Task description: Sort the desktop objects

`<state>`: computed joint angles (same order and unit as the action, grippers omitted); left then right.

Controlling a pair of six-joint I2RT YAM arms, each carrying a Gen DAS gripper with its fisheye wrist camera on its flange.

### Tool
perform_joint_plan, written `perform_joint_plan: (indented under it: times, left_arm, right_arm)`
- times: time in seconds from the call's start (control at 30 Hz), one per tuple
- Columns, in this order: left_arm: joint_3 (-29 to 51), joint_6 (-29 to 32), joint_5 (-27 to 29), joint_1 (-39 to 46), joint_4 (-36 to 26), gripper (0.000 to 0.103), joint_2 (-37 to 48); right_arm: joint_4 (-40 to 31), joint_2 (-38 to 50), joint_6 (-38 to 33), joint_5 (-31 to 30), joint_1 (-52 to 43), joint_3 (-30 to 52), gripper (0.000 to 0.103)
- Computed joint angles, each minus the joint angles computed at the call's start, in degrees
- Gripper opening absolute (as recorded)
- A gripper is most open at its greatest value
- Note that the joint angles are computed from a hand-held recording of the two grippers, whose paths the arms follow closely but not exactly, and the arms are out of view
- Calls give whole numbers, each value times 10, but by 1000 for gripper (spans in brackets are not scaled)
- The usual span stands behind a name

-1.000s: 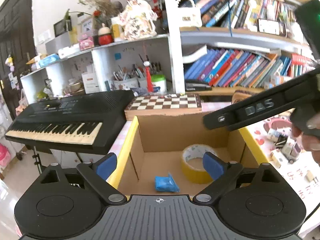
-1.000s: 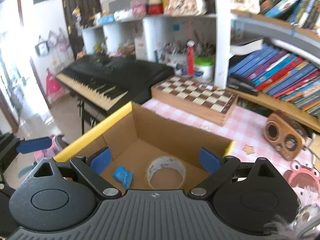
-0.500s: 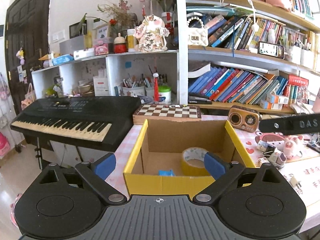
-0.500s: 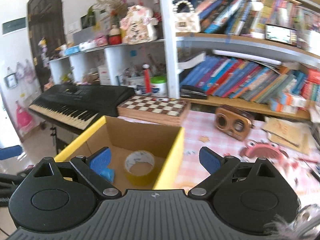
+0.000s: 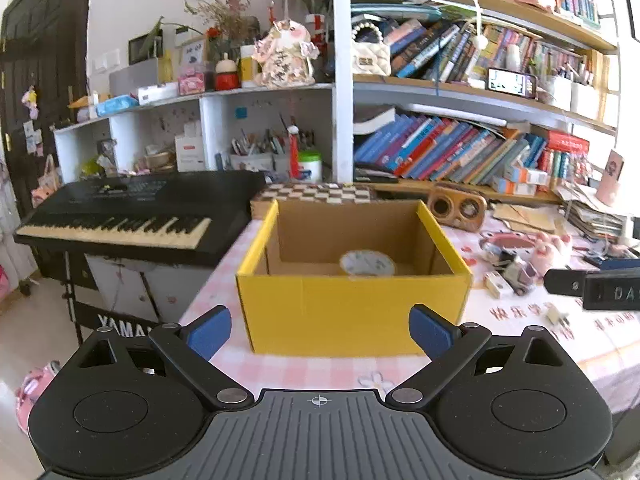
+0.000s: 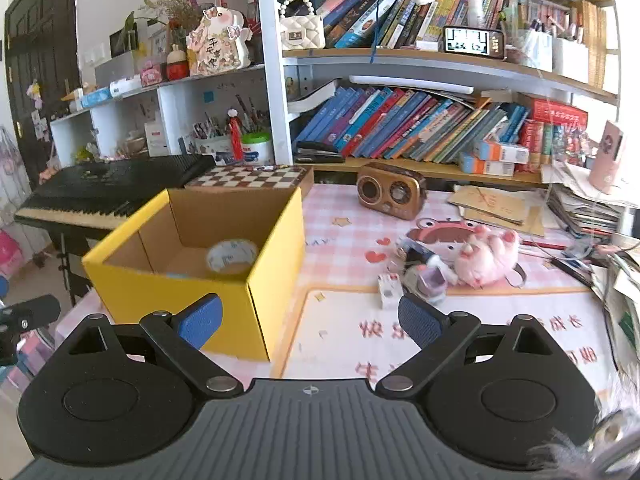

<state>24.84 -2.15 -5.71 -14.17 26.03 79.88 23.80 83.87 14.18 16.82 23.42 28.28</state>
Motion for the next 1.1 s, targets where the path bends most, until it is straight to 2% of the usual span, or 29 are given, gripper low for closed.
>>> perform_joint_plan:
  times: [0.27,0.43,1.1]
  left_arm:
    - [-58,-16,-13,-28,13,97,-30]
    - [-76,-18,-29,-51,-2,97,-39]
    - [-64,-2,35,-91,-3,97,-3]
  right_arm:
    - [-15,-31,59,55,61,-60,95]
    - [-33,-51,73,72,89,-78,95]
    - [-137,-97,131,105,110,-99,95]
